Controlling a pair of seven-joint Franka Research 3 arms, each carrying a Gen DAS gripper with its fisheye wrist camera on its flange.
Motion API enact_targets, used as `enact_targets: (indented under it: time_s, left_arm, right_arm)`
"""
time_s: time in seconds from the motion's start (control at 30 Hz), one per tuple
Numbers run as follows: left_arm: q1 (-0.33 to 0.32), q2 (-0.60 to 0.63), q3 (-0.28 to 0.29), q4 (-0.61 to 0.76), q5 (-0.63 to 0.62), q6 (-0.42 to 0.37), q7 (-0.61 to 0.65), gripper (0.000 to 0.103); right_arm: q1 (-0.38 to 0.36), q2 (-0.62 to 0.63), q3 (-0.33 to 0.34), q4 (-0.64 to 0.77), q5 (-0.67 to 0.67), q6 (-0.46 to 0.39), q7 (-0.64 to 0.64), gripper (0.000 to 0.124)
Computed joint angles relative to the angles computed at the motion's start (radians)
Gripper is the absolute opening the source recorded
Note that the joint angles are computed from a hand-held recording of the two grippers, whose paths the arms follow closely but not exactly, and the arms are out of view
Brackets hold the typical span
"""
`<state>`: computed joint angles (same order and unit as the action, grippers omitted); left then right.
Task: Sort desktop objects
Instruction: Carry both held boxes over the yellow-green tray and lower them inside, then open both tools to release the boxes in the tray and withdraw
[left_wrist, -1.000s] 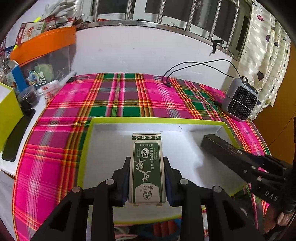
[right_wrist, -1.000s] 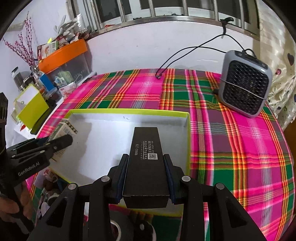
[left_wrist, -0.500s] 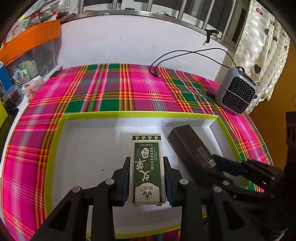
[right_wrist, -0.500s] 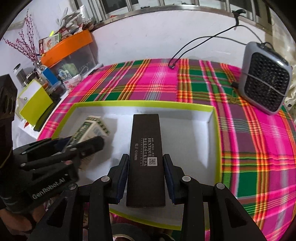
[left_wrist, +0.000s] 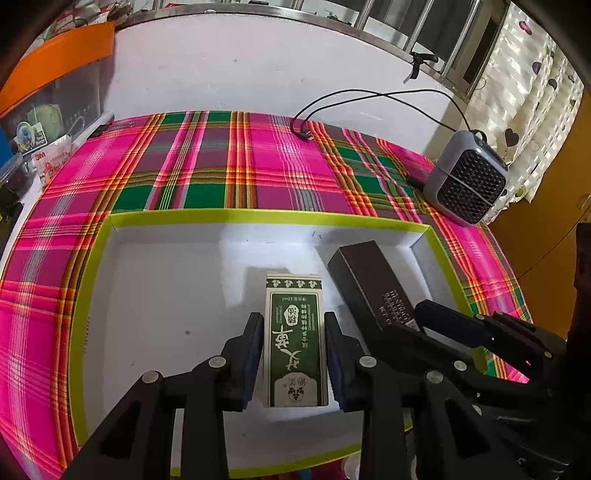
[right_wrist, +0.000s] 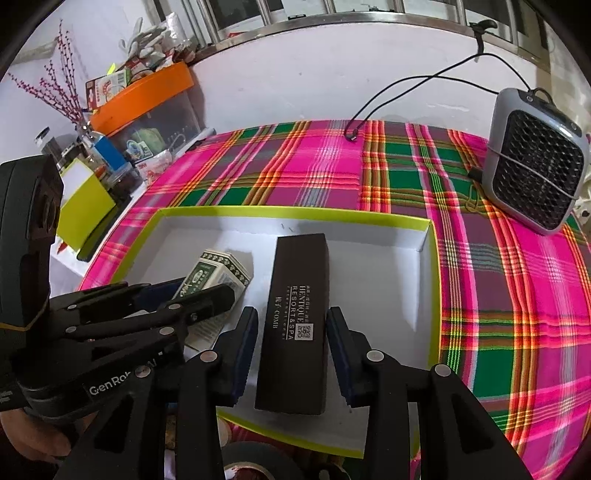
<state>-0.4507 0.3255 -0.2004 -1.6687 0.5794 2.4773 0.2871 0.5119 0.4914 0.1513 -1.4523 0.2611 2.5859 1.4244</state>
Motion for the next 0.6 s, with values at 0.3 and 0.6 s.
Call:
enact_targets:
  time_s: [0.3,0.6]
  left_arm:
    - [0.023,-0.012,-0.009,-0.032,-0.049,0.081,-0.003,0.034]
    - [0.0,-0.03,-0.002,-0.043,-0.029,0.102,-0.033,0.034]
  right_arm:
    - [-0.029,-0.01,0.024,-0.004,0.06,-0.028,-0.043,0.04]
    - [-0.051,-0.078,0.044,-0.083,0.148,0.009,-0.111,0.04]
